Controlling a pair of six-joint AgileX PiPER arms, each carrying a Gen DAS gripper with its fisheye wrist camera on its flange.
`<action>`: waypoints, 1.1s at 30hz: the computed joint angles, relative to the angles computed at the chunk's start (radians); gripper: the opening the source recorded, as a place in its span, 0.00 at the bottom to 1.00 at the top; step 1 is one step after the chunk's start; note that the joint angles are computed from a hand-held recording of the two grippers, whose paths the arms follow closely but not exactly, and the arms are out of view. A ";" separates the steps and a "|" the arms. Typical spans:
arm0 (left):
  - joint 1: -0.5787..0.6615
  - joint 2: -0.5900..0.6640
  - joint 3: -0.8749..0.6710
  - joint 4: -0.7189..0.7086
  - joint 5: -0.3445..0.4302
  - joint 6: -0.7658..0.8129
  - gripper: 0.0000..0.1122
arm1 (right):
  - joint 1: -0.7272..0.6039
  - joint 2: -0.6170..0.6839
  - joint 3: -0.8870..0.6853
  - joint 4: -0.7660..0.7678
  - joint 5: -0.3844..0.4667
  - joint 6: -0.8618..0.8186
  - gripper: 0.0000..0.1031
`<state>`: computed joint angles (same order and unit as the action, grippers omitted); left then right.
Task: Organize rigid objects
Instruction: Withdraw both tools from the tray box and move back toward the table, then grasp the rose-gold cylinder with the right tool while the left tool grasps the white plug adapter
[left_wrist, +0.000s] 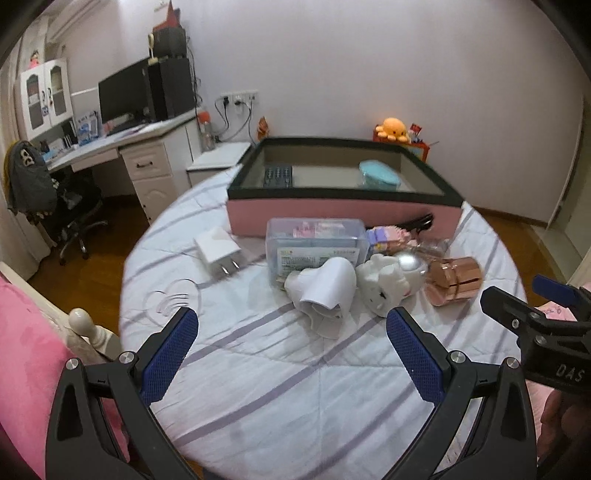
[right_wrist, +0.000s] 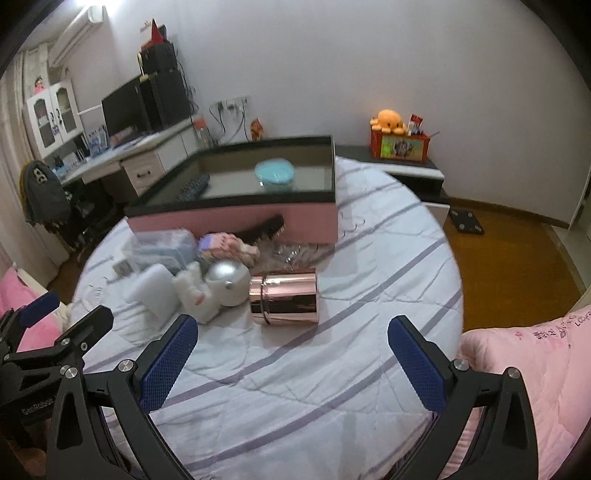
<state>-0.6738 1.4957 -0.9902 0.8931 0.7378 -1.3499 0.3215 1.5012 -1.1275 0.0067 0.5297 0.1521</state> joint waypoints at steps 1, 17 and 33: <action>0.019 0.023 -0.011 -0.014 -0.019 0.015 0.92 | -0.004 0.021 -0.011 0.012 0.000 -0.013 1.00; 0.206 0.229 -0.107 -0.246 -0.262 0.239 0.75 | -0.031 0.251 -0.156 0.097 0.021 -0.109 0.67; 0.205 0.135 -0.015 -0.220 -0.290 0.178 0.65 | -0.061 0.202 -0.109 0.209 0.016 -0.228 0.53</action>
<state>-0.4689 1.6307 -1.0047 0.6733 0.4474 -1.1721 0.2606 1.7031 -1.2364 0.2160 0.5456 -0.0760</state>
